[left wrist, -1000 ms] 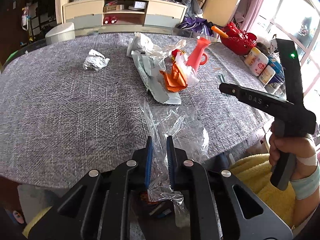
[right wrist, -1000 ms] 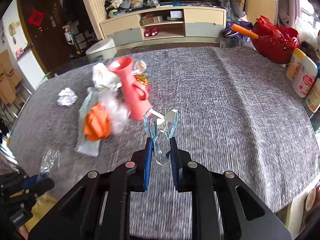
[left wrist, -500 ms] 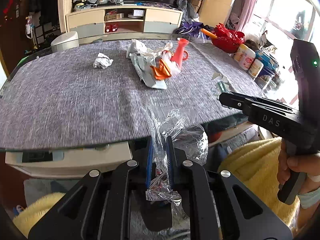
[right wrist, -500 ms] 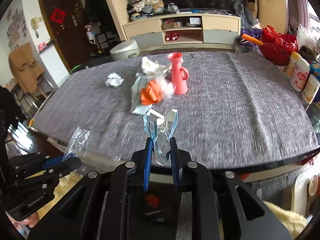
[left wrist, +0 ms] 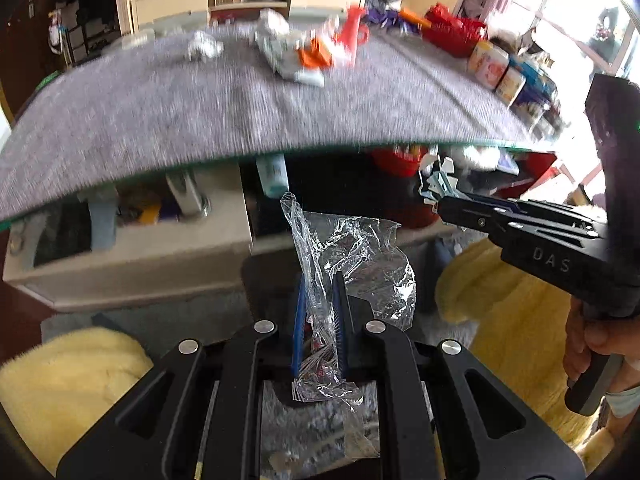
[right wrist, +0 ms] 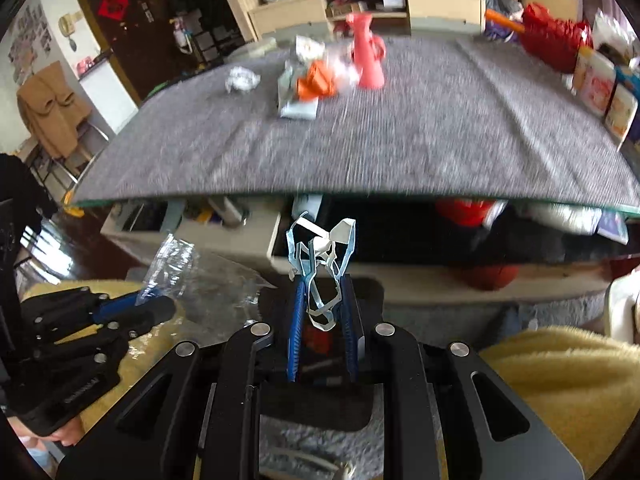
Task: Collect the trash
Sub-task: 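Lower the plastic bag and clip into the grey bin and release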
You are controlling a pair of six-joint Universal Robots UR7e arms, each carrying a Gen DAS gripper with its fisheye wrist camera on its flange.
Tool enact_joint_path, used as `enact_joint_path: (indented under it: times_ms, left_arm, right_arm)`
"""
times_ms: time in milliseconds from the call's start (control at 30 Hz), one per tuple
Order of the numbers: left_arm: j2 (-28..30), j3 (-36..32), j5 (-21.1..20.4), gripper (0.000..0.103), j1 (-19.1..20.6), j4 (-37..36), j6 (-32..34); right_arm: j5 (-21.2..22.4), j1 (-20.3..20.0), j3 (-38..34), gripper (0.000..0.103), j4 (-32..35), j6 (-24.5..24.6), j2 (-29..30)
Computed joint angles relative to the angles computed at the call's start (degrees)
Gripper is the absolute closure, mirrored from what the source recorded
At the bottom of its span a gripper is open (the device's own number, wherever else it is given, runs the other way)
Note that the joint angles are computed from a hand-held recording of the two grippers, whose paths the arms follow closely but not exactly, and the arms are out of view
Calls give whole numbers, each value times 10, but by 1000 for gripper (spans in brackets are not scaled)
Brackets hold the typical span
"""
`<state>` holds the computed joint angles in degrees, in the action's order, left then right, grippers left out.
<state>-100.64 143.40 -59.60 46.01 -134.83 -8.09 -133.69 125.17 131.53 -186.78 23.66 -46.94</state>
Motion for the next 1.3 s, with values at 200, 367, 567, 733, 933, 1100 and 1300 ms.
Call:
enact_joint_path:
  times_ms: [200,367,567,733,933,1100,1300]
  left_arm:
    - [37,14,-6,91,36,-14,2]
    - [72,16,-7,91,60,-42,6]
    - [100,11,-7,91,79,-54,9]
    - [117,2,-10,87,94,-53,6]
    - [129,-5,-17,84,101,-53,9]
    - [132,-5,-12,65,97,-53,8]
    - [123,-8,4,40,90,-45,7]
  right_arm:
    - [24,-25,9,84,6,18,26]
    - [54,-51,12,84,1,19,48]
    - [72,-70,7,84,6,13,62]
    - [81,-83,2,82,17,14,66]
    - [91,-96,3,79,22,24,64]
    - [87,-100,7,59,17,31,58]
    - [63,-94,4,38,18,35,49]
